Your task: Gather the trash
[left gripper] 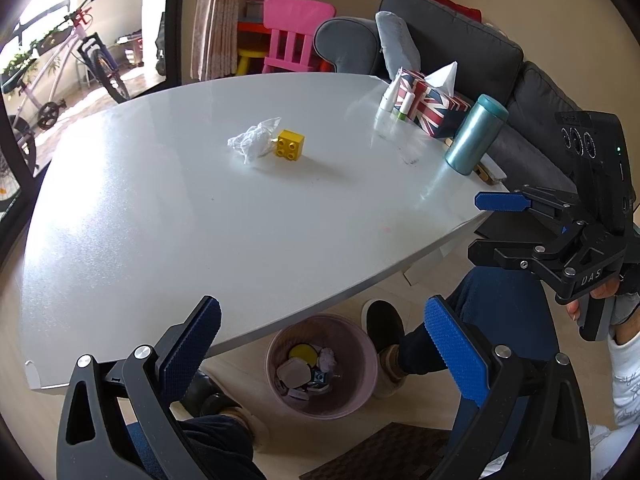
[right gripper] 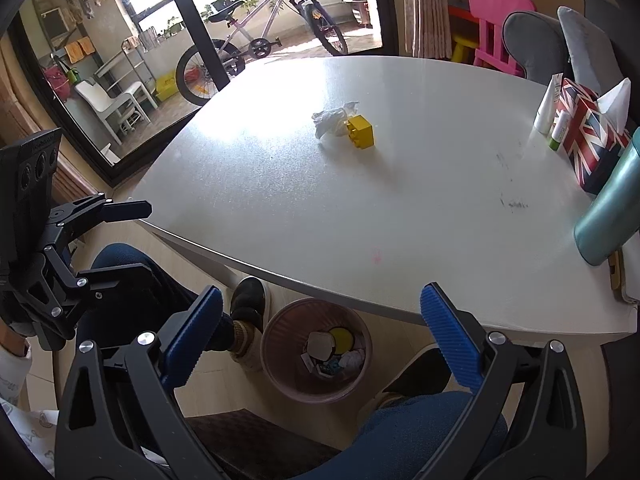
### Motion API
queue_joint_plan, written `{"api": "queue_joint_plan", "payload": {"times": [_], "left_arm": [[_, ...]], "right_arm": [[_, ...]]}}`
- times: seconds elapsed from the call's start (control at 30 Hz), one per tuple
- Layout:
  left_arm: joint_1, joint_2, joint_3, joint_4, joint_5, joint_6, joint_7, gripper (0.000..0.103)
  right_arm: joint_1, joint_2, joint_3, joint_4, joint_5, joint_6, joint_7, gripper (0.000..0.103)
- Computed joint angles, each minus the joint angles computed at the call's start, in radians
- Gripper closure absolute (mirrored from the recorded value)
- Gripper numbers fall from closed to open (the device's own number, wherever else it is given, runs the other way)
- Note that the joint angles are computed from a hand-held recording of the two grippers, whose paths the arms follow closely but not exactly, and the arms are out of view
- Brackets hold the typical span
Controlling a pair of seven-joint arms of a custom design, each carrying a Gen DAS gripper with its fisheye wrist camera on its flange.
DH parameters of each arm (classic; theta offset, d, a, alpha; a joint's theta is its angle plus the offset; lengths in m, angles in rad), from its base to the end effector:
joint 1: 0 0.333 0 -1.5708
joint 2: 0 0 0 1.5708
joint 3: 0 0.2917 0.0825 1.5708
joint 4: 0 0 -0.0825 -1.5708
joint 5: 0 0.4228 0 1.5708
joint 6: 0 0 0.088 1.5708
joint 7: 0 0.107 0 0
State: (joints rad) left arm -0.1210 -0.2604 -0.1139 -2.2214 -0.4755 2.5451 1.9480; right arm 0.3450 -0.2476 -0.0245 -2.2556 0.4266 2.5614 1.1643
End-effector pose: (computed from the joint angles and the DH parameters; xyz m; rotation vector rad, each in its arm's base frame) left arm 0.5445 -0.1274 0.5087 -1.6539 2.2452 -0.9202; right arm 0.5307 0.1691 0.4857 -2.1244 1.3581 -0.2288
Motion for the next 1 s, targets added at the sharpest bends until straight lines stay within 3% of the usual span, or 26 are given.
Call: {"api": "queue_joint_plan", "payload": {"times": [0.6, 1.0], "left_arm": [[0.052, 0.183, -0.004, 0.171, 0.071, 0.066, -0.016, 0.005], [0.084, 0.354, -0.014, 0.355, 0.109, 0.016, -0.027, 0.005]], "right_arm": [[-0.084, 0.317, 0.074, 0.352, -0.1, -0.003, 0.018, 0.005], [-0.127, 0.569, 0.124, 0.656, -0.215, -0.1, 0.081, 0.005]]}}
